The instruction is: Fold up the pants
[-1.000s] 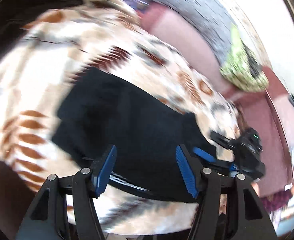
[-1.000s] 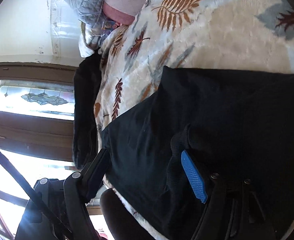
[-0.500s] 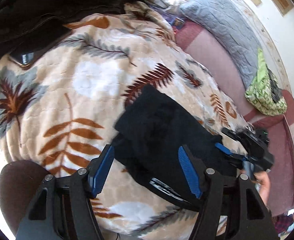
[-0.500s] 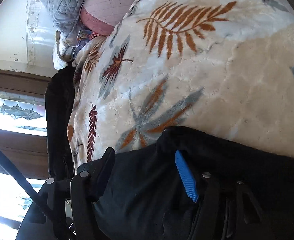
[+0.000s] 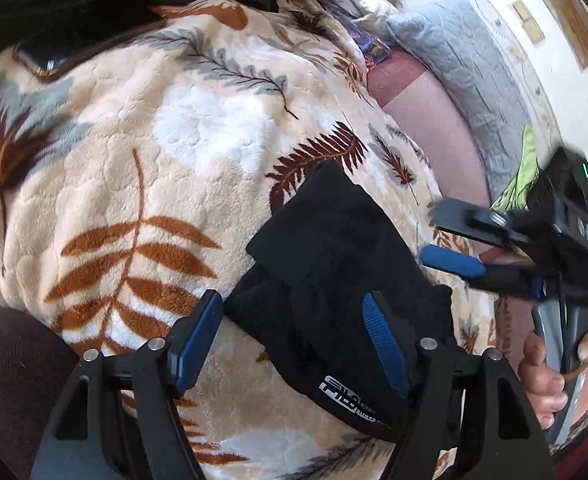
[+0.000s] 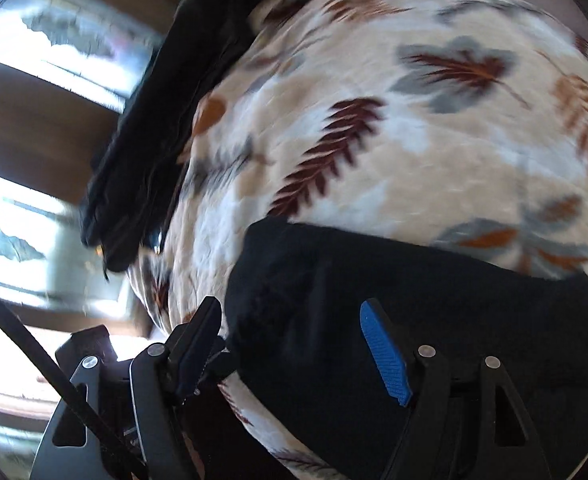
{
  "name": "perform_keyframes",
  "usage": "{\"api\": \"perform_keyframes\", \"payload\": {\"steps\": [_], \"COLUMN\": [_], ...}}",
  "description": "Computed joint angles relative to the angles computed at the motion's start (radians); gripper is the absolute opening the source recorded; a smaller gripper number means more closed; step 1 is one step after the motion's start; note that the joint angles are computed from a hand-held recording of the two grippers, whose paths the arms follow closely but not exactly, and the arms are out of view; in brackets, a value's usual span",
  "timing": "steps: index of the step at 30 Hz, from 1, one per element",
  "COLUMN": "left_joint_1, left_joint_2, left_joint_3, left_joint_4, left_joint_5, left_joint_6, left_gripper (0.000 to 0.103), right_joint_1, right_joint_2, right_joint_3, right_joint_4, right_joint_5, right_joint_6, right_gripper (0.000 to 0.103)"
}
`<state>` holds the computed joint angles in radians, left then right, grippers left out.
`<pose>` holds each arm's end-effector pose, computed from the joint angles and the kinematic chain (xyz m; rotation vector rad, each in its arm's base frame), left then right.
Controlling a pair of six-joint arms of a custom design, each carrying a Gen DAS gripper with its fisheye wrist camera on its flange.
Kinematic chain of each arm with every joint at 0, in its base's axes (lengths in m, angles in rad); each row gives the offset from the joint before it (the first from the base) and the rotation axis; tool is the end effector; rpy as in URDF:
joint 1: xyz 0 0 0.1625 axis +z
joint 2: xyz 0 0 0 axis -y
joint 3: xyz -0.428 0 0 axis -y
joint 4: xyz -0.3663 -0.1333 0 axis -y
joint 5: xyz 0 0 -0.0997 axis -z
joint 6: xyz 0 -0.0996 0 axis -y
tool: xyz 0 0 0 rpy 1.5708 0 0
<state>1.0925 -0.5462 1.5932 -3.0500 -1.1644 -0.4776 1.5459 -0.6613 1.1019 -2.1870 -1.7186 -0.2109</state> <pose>-0.1587 -0.6812 0.0263 -0.1285 2.8641 -0.8297 0.0991 -0.7872 0.1896 0.2562 -2.9545 0.2334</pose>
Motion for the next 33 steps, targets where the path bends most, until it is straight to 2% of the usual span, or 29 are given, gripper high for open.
{"api": "perform_keyframes", "payload": {"steps": [5, 7, 9, 13, 15, 18, 22, 25, 27, 28, 29, 30, 31, 32, 33], "left_joint_1": [-0.009, -0.003, -0.004, -0.003, 0.001, 0.003, -0.004, -0.013, -0.014, -0.007, -0.001, 0.001, 0.001, 0.001, 0.001], "left_joint_2": [0.007, 0.011, 0.016, 0.013, 0.008, -0.003, -0.003, 0.002, -0.001, 0.005, 0.010, 0.012, 0.012, 0.013, 0.012], "left_joint_3": [0.031, 0.039, 0.043, 0.067, 0.079, 0.093, 0.099, 0.092, 0.085, 0.065, 0.048, 0.034, 0.027, 0.020, 0.017], "left_joint_4": [-0.068, -0.094, -0.109, -0.159, -0.176, -0.179, -0.179, -0.160, -0.135, -0.112, -0.096, -0.069, -0.053, -0.037, -0.031], "left_joint_5": [0.001, -0.036, -0.034, -0.050, -0.061, -0.071, -0.063, -0.050, -0.060, -0.089, -0.115, -0.132, -0.135, -0.144, -0.154], "left_joint_6": [0.020, 0.024, 0.018, -0.013, -0.031, -0.052, -0.050, -0.046, -0.040, -0.031, -0.023, -0.011, 0.001, 0.020, 0.033], "left_gripper": [0.072, 0.072, 0.072, 0.073, 0.073, 0.075, 0.078, 0.079, 0.079, 0.075, 0.061, 0.053, 0.035, 0.019, 0.017], "right_joint_1": [0.089, 0.103, 0.114, 0.136, 0.147, 0.160, 0.161, 0.160, 0.162, 0.163, 0.162, 0.163, 0.162, 0.155, 0.147], "right_joint_2": [0.180, 0.242, 0.300, 0.404, 0.439, 0.460, 0.449, 0.394, 0.346, 0.324, 0.301, 0.286, 0.270, 0.250, 0.233], "right_joint_3": [-0.235, -0.318, -0.392, -0.528, -0.562, -0.554, -0.528, -0.421, -0.341, -0.301, -0.265, -0.239, -0.208, -0.183, -0.165], "right_joint_4": [0.206, 0.279, 0.345, 0.455, 0.487, 0.480, 0.470, 0.373, 0.294, 0.260, 0.225, 0.190, 0.154, 0.132, 0.122], "right_joint_5": [-0.238, -0.304, -0.360, -0.475, -0.535, -0.610, -0.607, -0.606, -0.601, -0.596, -0.586, -0.606, -0.632, -0.616, -0.586], "right_joint_6": [0.010, 0.037, 0.073, 0.108, 0.106, 0.066, 0.028, -0.031, -0.055, -0.059, -0.067, -0.077, -0.091, -0.097, -0.098], "right_gripper": [0.081, 0.081, 0.090, 0.098, 0.102, 0.103, 0.103, 0.092, 0.075, 0.071, 0.058, 0.032, 0.029, 0.028, 0.026]}}
